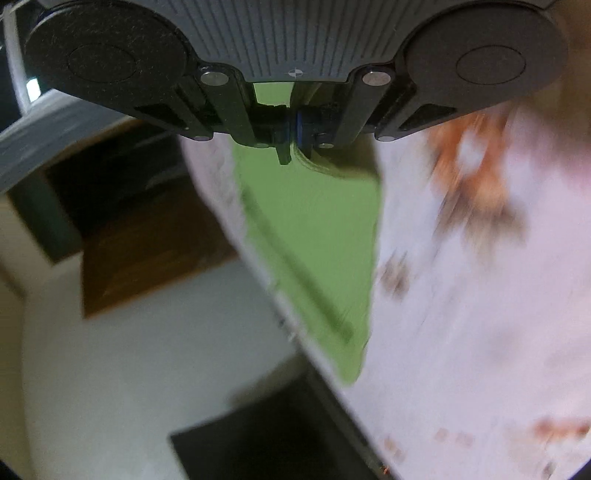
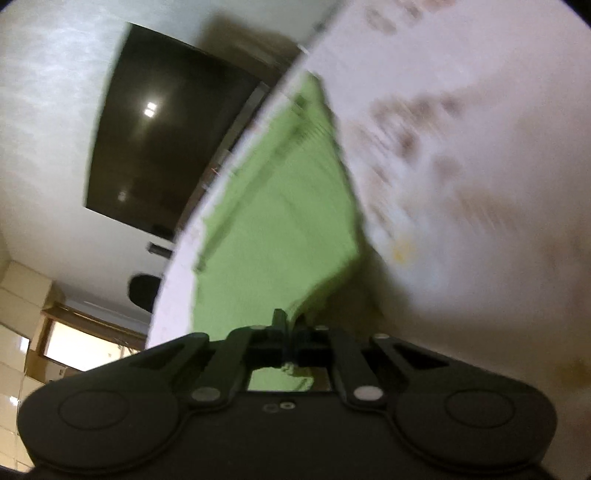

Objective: Fold small clothes

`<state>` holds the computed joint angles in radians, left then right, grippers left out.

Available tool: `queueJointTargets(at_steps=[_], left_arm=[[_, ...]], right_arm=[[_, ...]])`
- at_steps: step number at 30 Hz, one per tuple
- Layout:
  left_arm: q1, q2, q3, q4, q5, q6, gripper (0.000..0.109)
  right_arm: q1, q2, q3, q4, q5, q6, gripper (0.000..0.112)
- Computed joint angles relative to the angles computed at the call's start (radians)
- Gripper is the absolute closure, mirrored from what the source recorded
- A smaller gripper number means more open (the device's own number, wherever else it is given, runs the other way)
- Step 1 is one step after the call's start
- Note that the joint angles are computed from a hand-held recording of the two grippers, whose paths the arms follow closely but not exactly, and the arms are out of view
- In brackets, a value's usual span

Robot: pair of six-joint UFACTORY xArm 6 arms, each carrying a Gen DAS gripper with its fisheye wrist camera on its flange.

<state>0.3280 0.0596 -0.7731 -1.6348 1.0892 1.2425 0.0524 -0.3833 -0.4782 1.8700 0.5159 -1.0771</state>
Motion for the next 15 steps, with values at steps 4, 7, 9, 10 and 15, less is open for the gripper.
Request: queueJointTargets(at_steps=[4, 7, 9, 10, 15], left_arm=[[-0.039, 0.077, -0.159, -0.085, -0.029, -0.007, 0.106], [-0.089, 0.178, -0.326, -0.122, -0.093, -0.035, 0.106], [-0.128, 0.265, -0.461, -0.118, -0.138, -0.070, 0.106], [-0.146, 0.320, -0.544, -0.102, -0.160, -0.104, 0.106], [-0.228, 0.601, -0.955, 0.035, -0.291, -0.316, 0.106]], right_arm=[[-0.013, 0.072, -0.171, -0.020, -0.018, -0.070, 0.108], [-0.043, 0.204, -0.344, -0.063, 0.010, -0.081, 0.108], [-0.062, 0.312, -0.476, -0.094, 0.030, -0.069, 0.108], [-0.068, 0.362, -0.536, -0.110, 0.038, -0.054, 0.108], [-0.105, 0.680, -0.894, -0.254, 0.091, 0.126, 0.108]])
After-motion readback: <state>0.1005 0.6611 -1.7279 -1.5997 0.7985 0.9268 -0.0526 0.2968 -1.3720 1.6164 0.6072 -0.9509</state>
